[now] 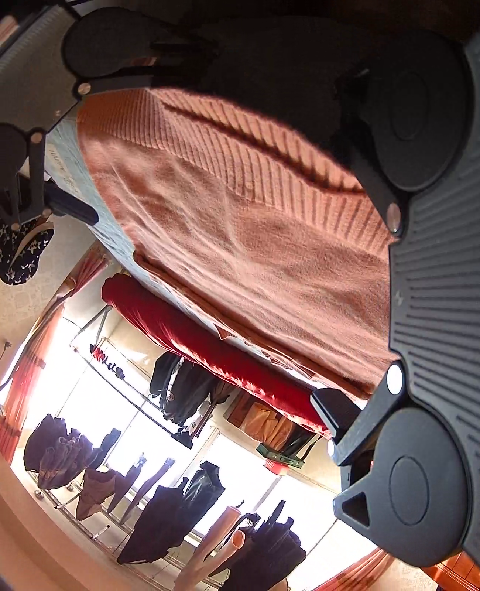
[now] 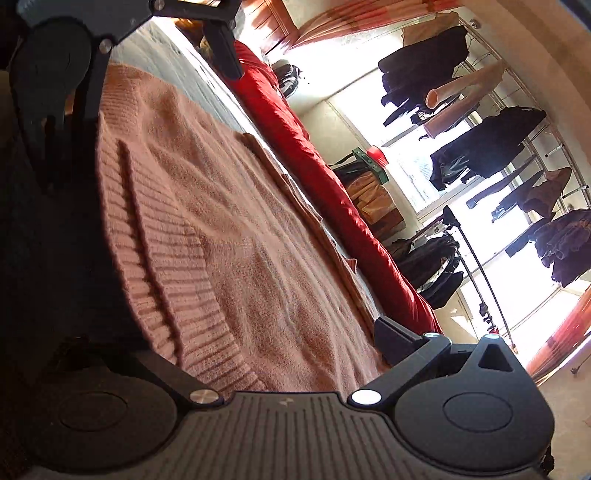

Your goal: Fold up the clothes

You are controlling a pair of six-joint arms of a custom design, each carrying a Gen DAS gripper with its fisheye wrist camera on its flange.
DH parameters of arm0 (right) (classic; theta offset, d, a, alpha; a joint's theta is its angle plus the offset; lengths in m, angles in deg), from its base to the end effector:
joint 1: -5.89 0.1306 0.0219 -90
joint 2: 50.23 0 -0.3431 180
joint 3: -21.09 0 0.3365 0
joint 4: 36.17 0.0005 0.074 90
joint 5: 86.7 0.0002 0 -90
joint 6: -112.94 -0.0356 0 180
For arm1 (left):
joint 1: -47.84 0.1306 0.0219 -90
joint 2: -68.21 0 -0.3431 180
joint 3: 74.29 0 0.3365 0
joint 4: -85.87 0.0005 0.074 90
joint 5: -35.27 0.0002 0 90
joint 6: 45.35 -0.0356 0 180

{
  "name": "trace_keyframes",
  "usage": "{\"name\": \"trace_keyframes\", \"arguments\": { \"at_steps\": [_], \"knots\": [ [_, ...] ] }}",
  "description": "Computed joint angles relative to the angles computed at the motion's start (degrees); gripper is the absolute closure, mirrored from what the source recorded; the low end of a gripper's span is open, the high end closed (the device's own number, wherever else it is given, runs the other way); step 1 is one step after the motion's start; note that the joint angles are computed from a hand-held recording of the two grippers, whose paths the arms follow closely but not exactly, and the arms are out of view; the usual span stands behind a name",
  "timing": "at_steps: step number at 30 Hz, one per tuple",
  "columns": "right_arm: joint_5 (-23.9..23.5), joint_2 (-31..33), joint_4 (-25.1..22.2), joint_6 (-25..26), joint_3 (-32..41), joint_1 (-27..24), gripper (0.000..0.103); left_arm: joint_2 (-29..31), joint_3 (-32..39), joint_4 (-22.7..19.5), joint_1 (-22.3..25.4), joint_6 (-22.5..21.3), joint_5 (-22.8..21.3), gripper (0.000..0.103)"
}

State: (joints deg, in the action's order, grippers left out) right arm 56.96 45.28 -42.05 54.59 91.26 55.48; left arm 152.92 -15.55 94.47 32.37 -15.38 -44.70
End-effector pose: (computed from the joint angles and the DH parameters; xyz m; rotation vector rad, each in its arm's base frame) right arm 0.3076 0.3163 0.2786 -0.8197 1.7807 -0.7764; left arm 0.3806 -0.1123 0.2921 1.2482 1.4138 0.3716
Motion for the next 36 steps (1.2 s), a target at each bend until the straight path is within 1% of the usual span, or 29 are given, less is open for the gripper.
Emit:
{"name": "trace_keyframes", "arguments": {
  "at_steps": [3,5,8,10,13,14,17,19,21,23,26,28,30,31,34,35,36],
  "knots": [
    [1.6,-0.38,2.93,0.52,-2.38,-0.35,0.0,-0.43,-0.85,0.08,0.57,-0.78,-0.76,0.0],
    [3.72,-1.1,3.96,0.66,-3.28,-0.39,0.0,-0.49,-1.25,0.43,1.19,-0.85,-1.0,0.0],
    [7.94,-1.67,7.28,3.86,-4.81,-0.37,0.0,-0.47,-1.41,0.4,2.14,-1.34,-1.16,0.0],
    [8.56,-1.95,6.73,4.41,-5.3,-1.13,0.0,-0.5,-1.28,-0.29,2.69,-1.84,-1.25,0.0],
    [7.96,-2.56,3.55,0.56,-5.32,-2.03,0.0,-0.76,-1.27,-0.55,3.47,-2.23,-1.16,0.0],
    [7.65,-2.63,3.02,-0.01,-5.18,-2.12,0.0,-0.86,-1.26,-0.54,3.36,-2.57,-1.56,0.0],
    [8.42,-2.1,5.14,2.23,-4.77,-1.6,0.0,-0.56,-2.25,3.55,2.16,-5.12,-2.78,0.0],
    [8.45,-2.11,7.14,3.09,-4.47,-1.2,0.0,-0.17,-2.31,5.49,0.89,-5.45,-3.32,0.0],
    [8.87,-2.18,7.36,3.79,-3.99,-1.19,0.0,0.51,-1.15,3.9,-0.07,-5.94,-4.5,0.0],
    [9.0,-2.8,7.57,4.36,-4.2,-1.32,0.0,0.87,-1.3,4.88,-0.1,-6.9,-5.35,0.0],
    [8.89,-4.23,5.31,2.41,-4.97,-1.69,0.0,0.47,-2.02,6.41,0.47,-7.53,-5.96,0.0],
    [8.89,-4.9,4.69,1.87,-5.59,-1.8,0.0,-0.14,-2.15,6.16,1.04,-7.79,-6.02,0.0],
    [9.25,-4.86,6.18,3.26,-5.99,-1.71,0.0,-0.41,-1.45,5.14,1.47,-7.96,-6.09,0.0],
    [9.53,-4.78,7.36,4.41,-6.24,-1.62,0.0,-0.42,-1.21,5.29,1.54,-8.08,-5.97,0.0],
    [10.5,-4.31,12.81,10.16,-6.69,-1.44,0.0,-0.32,-0.14,5.56,1.6,-7.91,-5.58,0.0],
    [10.6,-4.26,14.11,11.58,-6.7,-1.55,0.0,-0.21,0.32,5.58,1.71,-7.64,-5.45,0.0],
    [10.61,-4.23,14.44,12.36,-6.42,-1.75,0.0,-0.1,0.77,5.6,1.82,-7.36,-5.32,0.0]
  ]
}}
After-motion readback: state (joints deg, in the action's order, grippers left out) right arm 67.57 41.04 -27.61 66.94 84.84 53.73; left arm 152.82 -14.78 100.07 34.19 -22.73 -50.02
